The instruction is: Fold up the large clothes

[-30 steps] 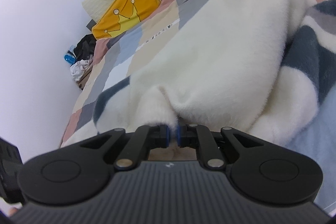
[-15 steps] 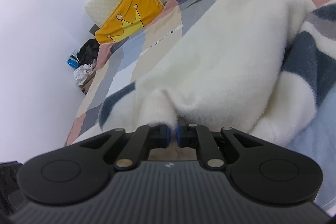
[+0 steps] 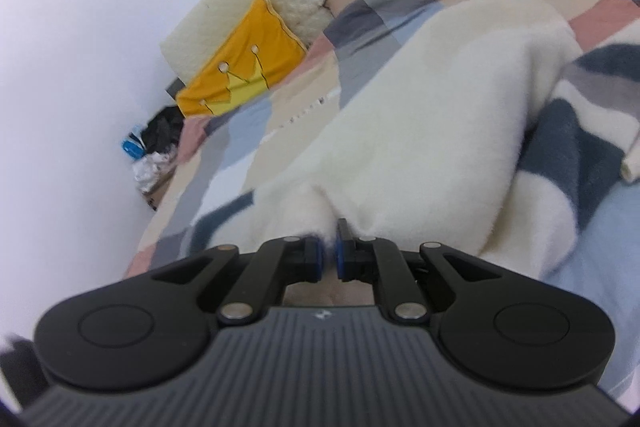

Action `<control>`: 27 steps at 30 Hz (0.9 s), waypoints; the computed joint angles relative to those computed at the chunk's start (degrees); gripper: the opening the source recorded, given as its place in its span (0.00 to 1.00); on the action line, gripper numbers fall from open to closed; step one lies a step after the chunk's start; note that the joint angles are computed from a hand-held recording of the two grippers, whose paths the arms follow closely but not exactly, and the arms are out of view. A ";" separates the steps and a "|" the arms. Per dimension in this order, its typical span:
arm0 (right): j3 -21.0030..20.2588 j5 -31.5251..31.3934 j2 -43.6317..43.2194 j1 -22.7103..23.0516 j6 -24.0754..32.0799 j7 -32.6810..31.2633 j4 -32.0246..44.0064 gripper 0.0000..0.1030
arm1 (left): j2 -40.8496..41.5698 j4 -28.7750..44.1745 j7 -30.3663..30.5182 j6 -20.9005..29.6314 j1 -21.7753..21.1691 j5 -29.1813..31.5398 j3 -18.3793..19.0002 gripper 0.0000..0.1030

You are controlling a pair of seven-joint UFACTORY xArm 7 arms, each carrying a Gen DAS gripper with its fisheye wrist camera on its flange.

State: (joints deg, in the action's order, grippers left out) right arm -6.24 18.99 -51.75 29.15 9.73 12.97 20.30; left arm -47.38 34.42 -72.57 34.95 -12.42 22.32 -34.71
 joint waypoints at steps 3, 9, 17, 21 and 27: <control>2.57 -1.42 1.01 -2.89 2.64 1.26 0.58 0.10 | -2.55 -0.98 -0.45 -2.14 0.08 0.02 1.33 0.06; 8.38 -3.76 2.09 -7.85 10.39 5.90 2.23 0.39 | -5.83 -1.47 2.94 -1.24 -0.13 -1.01 3.30 0.05; 13.30 -10.83 1.77 -11.38 11.47 6.99 2.53 0.59 | -11.70 -2.50 4.50 -2.70 0.80 -4.38 4.09 0.05; 12.28 -11.62 2.79 -9.23 13.98 5.48 3.24 0.59 | -13.63 -1.77 4.89 -2.71 1.85 -5.17 2.96 0.05; 15.24 -13.26 2.56 -10.56 15.17 6.84 3.17 0.64 | -15.10 -1.72 5.19 -2.48 2.21 -7.29 2.74 0.05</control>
State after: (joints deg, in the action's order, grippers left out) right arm 9.00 5.73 -49.19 18.60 24.91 19.81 23.47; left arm -62.48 32.70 -67.38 32.47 -10.20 15.03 -31.97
